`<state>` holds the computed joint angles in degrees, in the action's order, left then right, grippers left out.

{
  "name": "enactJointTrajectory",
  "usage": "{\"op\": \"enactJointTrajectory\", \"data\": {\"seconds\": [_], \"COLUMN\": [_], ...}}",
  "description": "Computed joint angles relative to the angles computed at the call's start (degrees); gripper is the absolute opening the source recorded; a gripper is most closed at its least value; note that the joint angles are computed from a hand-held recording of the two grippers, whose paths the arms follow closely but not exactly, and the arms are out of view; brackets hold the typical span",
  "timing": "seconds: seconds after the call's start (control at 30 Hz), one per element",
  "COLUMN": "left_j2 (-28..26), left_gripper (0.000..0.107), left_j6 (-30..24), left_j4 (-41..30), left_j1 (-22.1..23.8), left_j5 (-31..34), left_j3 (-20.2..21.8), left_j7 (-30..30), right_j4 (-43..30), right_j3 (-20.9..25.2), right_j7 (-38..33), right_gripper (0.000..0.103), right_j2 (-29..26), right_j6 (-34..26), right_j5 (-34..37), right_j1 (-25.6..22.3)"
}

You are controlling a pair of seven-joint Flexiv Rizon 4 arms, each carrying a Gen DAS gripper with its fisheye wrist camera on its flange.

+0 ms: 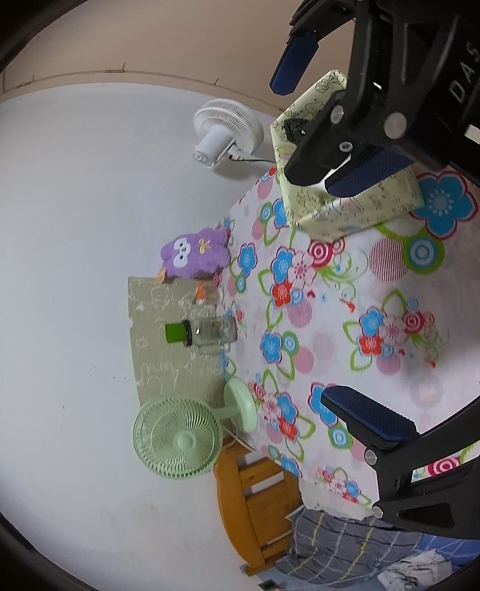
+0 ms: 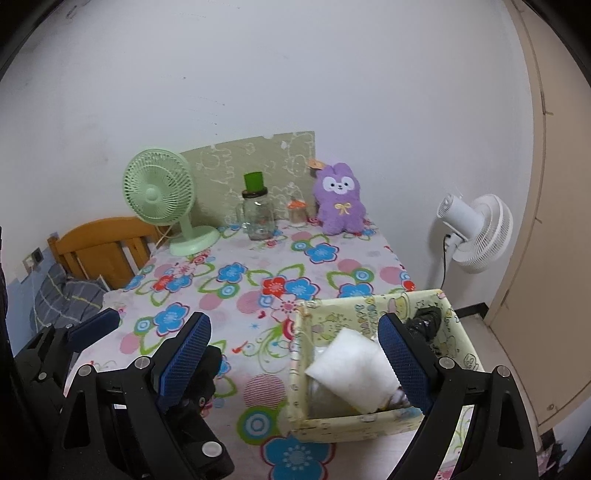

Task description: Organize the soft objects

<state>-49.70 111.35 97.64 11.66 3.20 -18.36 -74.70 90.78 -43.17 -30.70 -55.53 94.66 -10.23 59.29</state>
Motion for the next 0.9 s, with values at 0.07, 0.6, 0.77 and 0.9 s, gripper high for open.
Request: {"op": "enactJointTrajectory", "data": {"seconds": [0.07,0.6,0.77,0.9], "left_j2": [0.39,2.34,2.30,2.55], "left_gripper": [0.103,0.103,0.103,0.103], "left_j6": [0.70,4.57,5.27,5.52], "left_j4": [0.74,3.96,4.20,4.43], "left_j1": [0.87,6.38,7.88,7.99], "left_j5": [0.34,4.70,6.18,6.52], "left_j3": [-0.12,-0.37,-1.31,-1.00], "left_j7": [-0.32,-4.77,-6.30,-7.40], "right_j4": [-0.35,-0.36,-0.21,0.09], "right_j3": [-0.33,-5.58,-6.34,-7.17], "right_j7": [0.34,3.69,3.60,3.67], "right_gripper": [0.094,0.096,0.096,0.096], "right_j2": [-0.13,-1.75,-1.72,-1.79], "right_j6": [-0.13,-0.13,-0.48,-0.46], "right_j5": [0.16,1.74,1.30,1.26], "right_j1": [0.48,5.62,6.42,7.13]}}
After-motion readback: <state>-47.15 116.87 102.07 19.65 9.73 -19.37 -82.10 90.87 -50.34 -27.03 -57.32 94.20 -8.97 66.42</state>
